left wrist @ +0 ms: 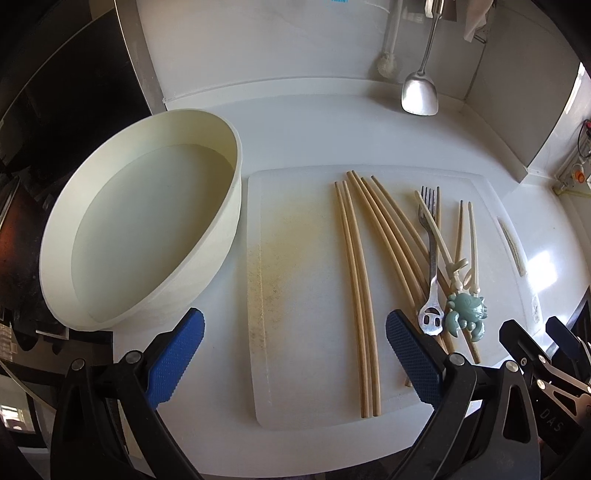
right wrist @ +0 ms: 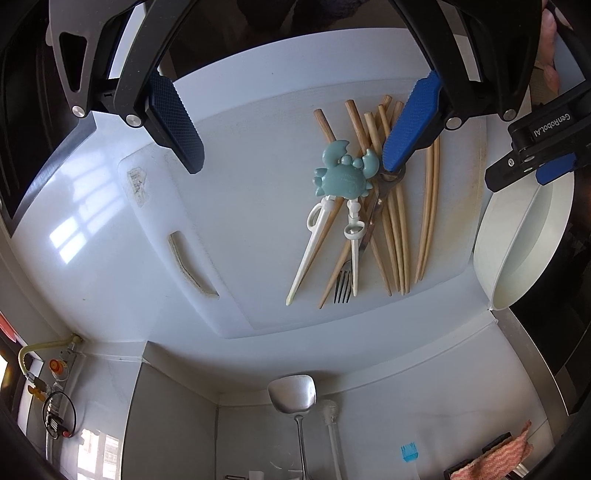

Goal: Organize utensils
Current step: 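Move the right tool toward the crab training chopsticks while the left tool approaches a wooden chopstick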

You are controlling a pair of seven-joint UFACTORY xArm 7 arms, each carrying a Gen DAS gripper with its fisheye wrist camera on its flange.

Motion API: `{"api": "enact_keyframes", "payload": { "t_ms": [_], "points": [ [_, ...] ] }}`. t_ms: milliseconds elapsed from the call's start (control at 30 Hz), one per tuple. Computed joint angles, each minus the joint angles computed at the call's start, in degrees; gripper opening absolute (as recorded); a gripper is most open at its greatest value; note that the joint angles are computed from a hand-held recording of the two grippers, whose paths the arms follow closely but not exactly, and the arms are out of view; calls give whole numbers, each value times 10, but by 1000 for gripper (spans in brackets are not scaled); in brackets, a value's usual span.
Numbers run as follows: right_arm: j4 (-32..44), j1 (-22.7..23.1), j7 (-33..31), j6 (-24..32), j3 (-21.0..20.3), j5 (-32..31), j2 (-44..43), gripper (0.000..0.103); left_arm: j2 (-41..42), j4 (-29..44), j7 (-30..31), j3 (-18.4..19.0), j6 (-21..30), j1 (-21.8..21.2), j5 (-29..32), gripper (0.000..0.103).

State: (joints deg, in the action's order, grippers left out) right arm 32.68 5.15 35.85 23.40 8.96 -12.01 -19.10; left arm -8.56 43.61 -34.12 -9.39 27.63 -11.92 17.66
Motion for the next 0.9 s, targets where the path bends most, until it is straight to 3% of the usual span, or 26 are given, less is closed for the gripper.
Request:
{"api": "enact_keyframes", "payload": {
  "t_ms": [233, 433, 567, 633, 900],
  "points": [
    [10, -8, -32, -60, -25, 2, 63, 94, 32, -7, -125, -16, -28, 3, 89, 97],
    [21, -7, -82, -101, -44, 23, 104, 94, 56, -10, -232, -9, -54, -6, 159, 97],
    [17, -22, -69, -131, -38, 1, 117, 94, 69, -5, -289, -4, -58, -14, 222, 97],
    [13, -6, -96, -143, -49, 41, 123, 94, 74, -7, -296, 3, -71, -17, 233, 97],
    [8, -42, -2, -171, -17, -51, 128, 94, 88, -10, -347, 28, -105, -16, 300, 97]
  ]
}}
